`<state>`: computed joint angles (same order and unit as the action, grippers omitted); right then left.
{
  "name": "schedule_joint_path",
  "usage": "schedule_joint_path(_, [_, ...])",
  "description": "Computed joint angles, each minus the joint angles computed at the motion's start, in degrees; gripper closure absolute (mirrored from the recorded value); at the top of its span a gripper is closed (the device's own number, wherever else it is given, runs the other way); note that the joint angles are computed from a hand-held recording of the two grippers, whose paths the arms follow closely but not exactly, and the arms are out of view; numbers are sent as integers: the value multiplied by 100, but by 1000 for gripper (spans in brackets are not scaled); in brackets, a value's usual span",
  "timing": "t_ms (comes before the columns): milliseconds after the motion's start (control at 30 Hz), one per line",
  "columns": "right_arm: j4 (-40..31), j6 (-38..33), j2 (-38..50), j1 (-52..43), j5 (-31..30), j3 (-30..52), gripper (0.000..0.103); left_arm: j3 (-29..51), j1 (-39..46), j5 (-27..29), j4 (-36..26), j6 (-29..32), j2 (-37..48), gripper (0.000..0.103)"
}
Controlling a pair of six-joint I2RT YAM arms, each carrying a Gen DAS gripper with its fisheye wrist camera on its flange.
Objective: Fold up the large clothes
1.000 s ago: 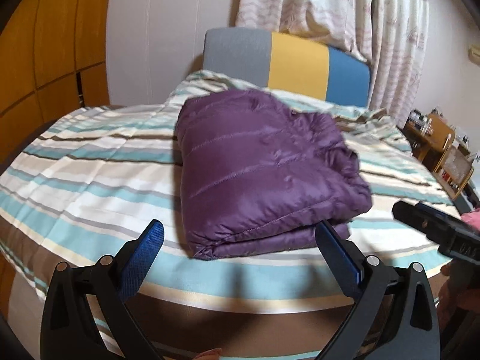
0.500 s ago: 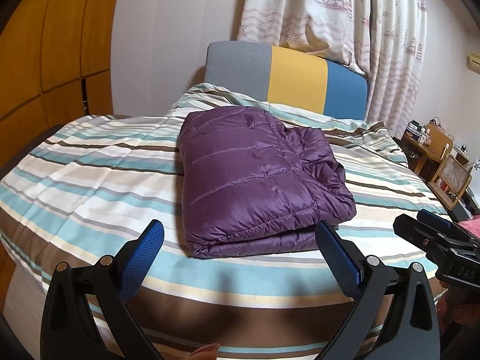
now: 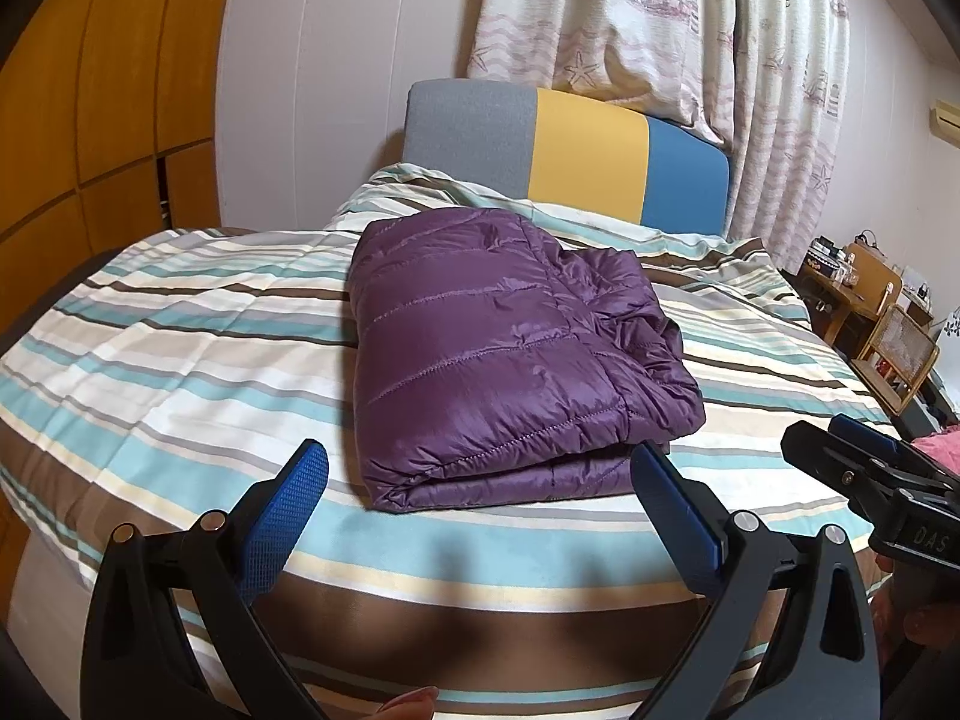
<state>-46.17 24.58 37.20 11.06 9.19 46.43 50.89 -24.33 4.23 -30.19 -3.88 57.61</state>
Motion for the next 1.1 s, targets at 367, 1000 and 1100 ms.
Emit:
schedule_joint_path(367, [24, 50, 7, 74, 18, 8, 2, -30, -74, -25, -15, -30, -38, 3])
schedule_joint_path(1000, [38, 105, 28, 82, 2, -7, 2, 55, -60, 114, -104, -42, 24, 3])
schedule_joint_path(1100, [36, 114, 15, 91, 10, -10, 2, 56, 55, 355, -90, -115, 65, 3])
